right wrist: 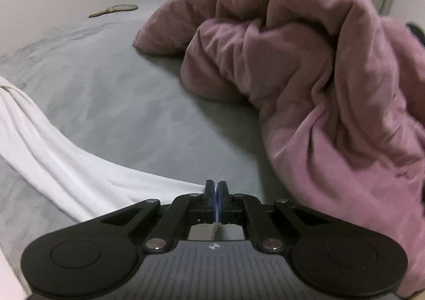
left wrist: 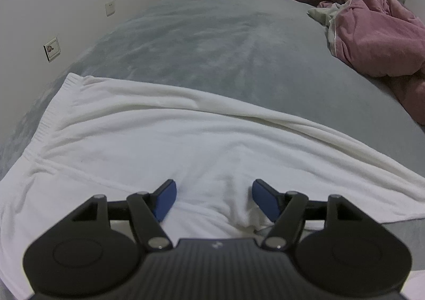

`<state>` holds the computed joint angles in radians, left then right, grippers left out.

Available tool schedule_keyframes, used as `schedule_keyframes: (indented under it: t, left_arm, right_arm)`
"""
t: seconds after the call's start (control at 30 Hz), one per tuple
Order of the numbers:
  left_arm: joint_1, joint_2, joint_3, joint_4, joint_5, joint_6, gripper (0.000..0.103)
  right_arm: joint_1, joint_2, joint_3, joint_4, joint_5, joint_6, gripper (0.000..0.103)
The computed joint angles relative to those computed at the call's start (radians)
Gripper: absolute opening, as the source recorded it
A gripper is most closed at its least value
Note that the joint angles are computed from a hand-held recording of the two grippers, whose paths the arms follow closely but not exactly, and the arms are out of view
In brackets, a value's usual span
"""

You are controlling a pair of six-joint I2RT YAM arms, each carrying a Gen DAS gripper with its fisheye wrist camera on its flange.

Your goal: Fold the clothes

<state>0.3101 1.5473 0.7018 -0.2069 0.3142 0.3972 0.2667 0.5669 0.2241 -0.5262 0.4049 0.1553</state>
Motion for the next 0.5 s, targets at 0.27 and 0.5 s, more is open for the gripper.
schedule_keyframes:
  t: [0.27, 0.5]
  left_arm:
    - [0.001, 0.005, 0.001, 0.005, -0.002, -0.005, 0.066]
    - [0.018, 0.021, 0.021, 0.0, 0.01, -0.009, 0.066]
  right_arm:
    - [0.043, 0.069, 0.001, 0.11, 0.167, -0.009, 0.004]
    - [-0.033, 0.204, -0.016, 0.261, 0.139, -0.052, 0.004]
